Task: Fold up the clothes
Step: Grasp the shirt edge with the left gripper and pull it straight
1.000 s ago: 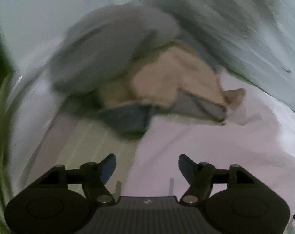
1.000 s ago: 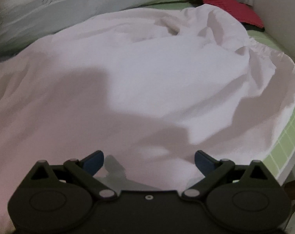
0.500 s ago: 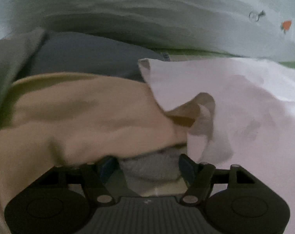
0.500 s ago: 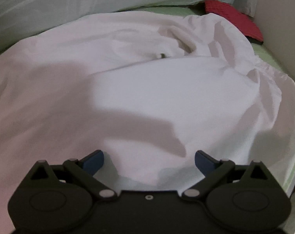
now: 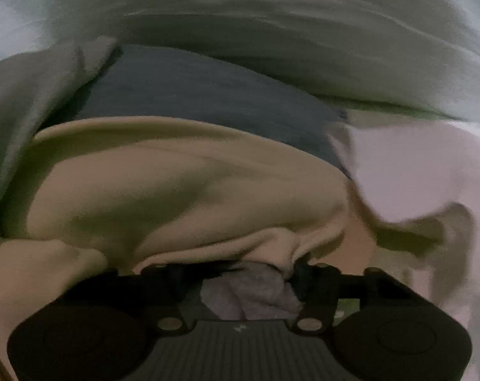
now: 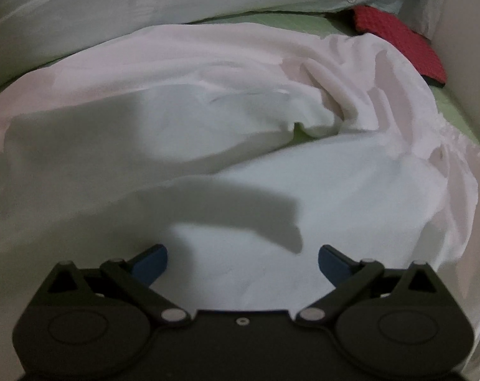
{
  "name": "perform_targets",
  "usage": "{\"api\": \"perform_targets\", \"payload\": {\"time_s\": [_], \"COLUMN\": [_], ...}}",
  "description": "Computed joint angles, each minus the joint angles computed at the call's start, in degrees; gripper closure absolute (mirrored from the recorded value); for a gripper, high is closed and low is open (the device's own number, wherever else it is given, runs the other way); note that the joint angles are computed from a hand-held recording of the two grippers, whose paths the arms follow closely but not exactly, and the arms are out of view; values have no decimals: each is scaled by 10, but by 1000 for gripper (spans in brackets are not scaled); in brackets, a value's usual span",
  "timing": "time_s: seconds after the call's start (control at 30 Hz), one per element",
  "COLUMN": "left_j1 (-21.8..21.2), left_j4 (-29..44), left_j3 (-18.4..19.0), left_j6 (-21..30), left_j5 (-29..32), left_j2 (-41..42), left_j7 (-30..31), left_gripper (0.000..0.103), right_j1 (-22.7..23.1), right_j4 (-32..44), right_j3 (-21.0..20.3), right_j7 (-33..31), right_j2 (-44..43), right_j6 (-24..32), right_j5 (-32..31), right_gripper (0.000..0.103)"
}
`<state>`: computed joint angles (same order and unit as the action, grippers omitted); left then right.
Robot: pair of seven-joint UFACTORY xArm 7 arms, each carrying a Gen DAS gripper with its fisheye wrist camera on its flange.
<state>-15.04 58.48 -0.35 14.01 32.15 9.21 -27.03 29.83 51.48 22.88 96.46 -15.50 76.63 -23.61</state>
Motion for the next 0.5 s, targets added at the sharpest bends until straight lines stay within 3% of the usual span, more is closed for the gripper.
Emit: {"api": "perform_targets", "payload": {"time_s": [0.1, 0.3, 0.4, 0.5], "left_j1": [8, 39, 15, 5], "left_j4": [16, 59, 70, 69], "left_j3": [20, 39, 50, 42], "left_j6": [-7, -17, 12, 39], "left_j5": [22, -2, 7, 8], "left_j2": [15, 52, 52, 42], "left_j7": [-10, 40, 10, -13], "left_gripper": [46, 48, 48, 39], "right_j1": [-2, -1, 1, 6], "right_j4": [4, 17, 18, 18], "right_j3": [-4, -5, -8, -5], "right_j7": [-13, -20, -25, -26], "right_j2": [5, 17, 17, 16], "right_j6": [6, 19, 19, 15], "right_j5": [-4, -5, -2, 0], "right_gripper": [0, 0, 0, 0]}}
